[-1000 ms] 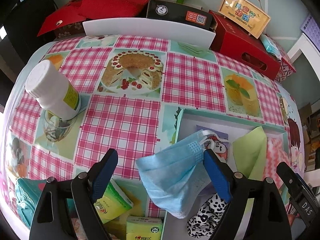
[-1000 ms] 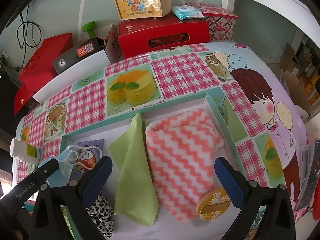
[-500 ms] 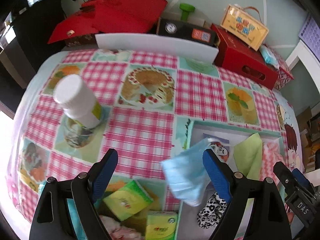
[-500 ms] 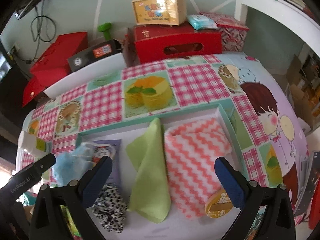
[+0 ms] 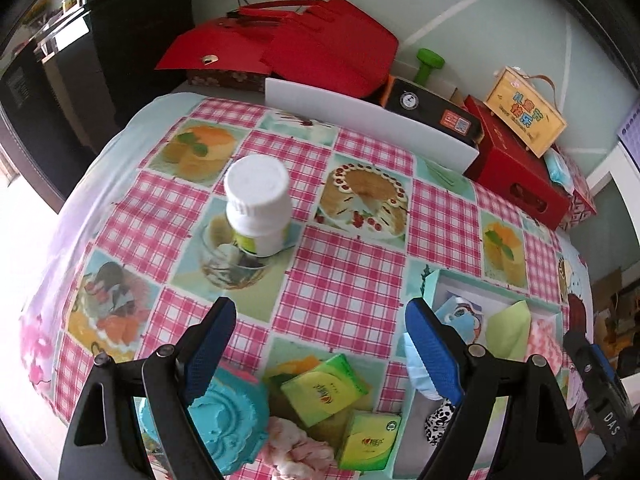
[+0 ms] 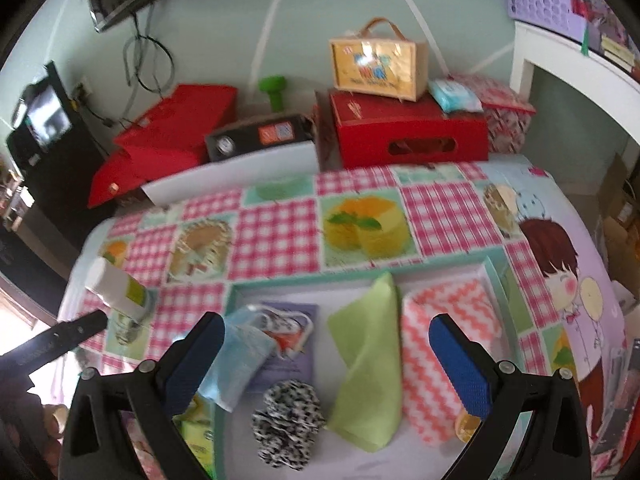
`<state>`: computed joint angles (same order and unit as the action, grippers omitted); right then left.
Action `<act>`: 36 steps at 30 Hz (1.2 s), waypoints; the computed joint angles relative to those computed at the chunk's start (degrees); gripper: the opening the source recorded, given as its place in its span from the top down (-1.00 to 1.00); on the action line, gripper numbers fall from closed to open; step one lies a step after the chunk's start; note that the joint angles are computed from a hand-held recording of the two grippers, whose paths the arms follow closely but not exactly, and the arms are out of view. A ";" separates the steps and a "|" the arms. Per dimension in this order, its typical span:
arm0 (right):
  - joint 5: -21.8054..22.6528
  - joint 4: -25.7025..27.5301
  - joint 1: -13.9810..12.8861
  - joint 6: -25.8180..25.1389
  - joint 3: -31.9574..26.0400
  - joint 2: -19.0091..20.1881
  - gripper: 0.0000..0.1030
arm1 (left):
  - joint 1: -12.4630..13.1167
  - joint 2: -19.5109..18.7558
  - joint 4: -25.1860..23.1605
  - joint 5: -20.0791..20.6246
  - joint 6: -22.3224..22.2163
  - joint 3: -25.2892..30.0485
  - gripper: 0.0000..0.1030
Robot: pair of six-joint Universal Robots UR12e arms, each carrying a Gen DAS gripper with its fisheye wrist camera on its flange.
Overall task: Organize soft objects
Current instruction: 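Move both tools back toward the pile beside the teal box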
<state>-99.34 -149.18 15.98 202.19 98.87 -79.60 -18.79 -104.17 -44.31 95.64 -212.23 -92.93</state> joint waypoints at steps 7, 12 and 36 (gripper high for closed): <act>-6.07 -2.15 1.86 -1.82 -0.44 0.93 -1.00 | 0.47 1.01 0.71 -0.74 -0.12 -1.39 -0.69; -5.35 -1.04 2.39 -2.91 -1.14 1.62 -1.00 | 1.11 1.95 1.33 -1.57 -0.56 -2.77 -0.69; 7.66 9.73 3.53 -7.94 -5.09 5.03 -1.00 | 4.38 2.39 -2.09 -4.99 -2.73 -5.06 -0.69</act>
<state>-91.68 -139.46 19.51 194.25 93.78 -74.56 -14.41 -101.78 -46.39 90.65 -214.96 -97.99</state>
